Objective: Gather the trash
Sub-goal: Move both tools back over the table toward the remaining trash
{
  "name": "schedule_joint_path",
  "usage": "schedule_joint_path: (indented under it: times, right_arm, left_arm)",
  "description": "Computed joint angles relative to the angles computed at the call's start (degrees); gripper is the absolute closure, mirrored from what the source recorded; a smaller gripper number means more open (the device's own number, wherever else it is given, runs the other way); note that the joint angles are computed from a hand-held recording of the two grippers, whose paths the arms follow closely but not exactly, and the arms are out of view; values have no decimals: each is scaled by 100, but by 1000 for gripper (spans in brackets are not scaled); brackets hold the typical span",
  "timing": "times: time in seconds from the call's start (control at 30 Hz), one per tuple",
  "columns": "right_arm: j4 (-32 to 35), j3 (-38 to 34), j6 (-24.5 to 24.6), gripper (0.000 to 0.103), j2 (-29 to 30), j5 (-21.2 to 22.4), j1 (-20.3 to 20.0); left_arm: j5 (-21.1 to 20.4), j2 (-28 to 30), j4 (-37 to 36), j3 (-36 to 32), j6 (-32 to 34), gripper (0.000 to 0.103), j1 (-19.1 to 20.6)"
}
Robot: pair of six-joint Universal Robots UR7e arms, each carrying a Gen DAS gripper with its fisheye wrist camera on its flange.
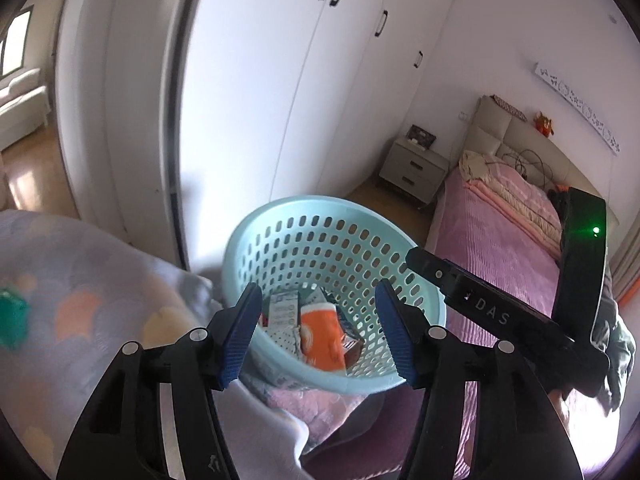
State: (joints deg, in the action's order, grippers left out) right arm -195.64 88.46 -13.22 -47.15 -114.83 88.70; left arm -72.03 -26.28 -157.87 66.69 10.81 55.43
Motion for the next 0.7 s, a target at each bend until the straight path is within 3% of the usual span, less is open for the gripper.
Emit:
schedule_joint_path:
  times: [0.33, 0.63, 0.7]
  right_arm:
    - [-317, 177, -450, 53, 133, 227, 467]
    - [-80, -7, -961, 53, 601, 545, 913]
    - [50, -118, -1043, 53, 763, 588, 993]
  left_arm:
    - [189, -1029, -1060, 1370, -329, 46, 95]
    - [1337, -1931, -2121, 2348, -426, 36, 242]
    - [1803, -2024, -2314, 2405, -448, 32, 294]
